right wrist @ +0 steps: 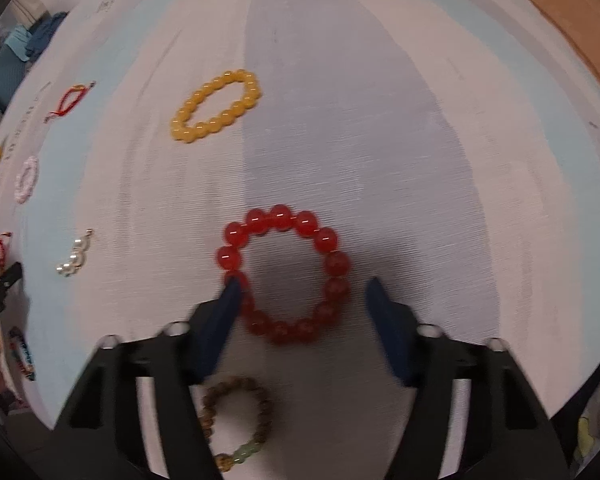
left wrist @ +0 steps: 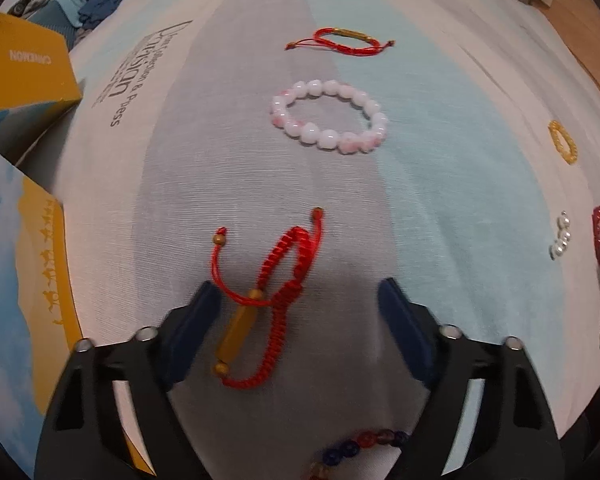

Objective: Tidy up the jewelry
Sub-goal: 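Grasp the red cord bracelet with left tool while right tool grasps red bead bracelet, then carry both held bracelets over the open white cardboard box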

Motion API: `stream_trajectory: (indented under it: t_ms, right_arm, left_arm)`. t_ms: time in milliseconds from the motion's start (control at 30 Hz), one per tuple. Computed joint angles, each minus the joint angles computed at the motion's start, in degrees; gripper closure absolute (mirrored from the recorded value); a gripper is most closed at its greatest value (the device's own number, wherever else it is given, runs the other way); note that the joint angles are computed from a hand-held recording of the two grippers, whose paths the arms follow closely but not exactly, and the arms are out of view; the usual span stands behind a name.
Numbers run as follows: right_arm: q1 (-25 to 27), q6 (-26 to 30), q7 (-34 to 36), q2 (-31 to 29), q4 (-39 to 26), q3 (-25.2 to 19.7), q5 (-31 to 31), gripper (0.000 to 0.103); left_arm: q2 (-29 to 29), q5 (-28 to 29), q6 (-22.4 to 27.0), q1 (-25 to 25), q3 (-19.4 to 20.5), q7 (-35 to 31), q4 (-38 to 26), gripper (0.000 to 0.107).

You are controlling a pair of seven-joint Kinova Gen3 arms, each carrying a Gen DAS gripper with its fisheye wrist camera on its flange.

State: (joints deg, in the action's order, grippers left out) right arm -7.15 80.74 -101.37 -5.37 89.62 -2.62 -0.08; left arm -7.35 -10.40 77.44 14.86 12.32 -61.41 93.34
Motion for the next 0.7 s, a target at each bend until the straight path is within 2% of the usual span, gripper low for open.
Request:
stream_trajectory:
  t_ms: [33,67,100,167,233,267,367,700]
  right_arm:
    - [-0.08,0.37,-0.35,0.14,-0.24,-0.12,0.21,0.068]
    - [0.33,1.63,-0.52,0.94,-0.64,-0.59,0.79,0.088]
    - [0.03,1.95,-0.8,1.35,-0.61,-0.01,0.43,0.089]
    - [0.7,0.71,-0.05,0.37,0.64,0.88,-1.08,0.089]
    - [1.22,0.16,0.21,-0.64,1.27,1.3,-1.87,0.09]
    - [1.47,0.0,0.37,-1.37,1.6,1.44,-2.08,0.09]
    - [1.8,-0.62,1.0,-3.08,1.7,1.42,-1.87,0.09]
    - [2.42,0.23,2.12,-9.01,0.31,1.55,-2.26,0.09]
  left_arm:
    - [0.02,0.28,0.32,0.05,0.0,-0.12,-0.28,0.043]
    - [-0.05,0.81,0.54,0.04,-0.13,-0.24,-0.5,0.051]
    - [-0.04,1.08,1.0,0.07,-0.09,-0.27,-0.87,0.056]
    - [-0.2,2.11,1.42,-0.1,-0.63,-1.27,-1.26,0.079]
    - [-0.86,3.83,2.22,-0.41,-1.21,-1.76,-1.61,0.094]
    - [-1.03,4.89,2.4,-0.77,-1.72,-2.26,-1.74,0.098]
    - [-1.58,7.15,3.44,-1.73,-2.55,-3.97,-2.47,0.098]
    - [-2.97,5.55,4.91,-1.93,-0.26,-1.85,-4.03,0.098]
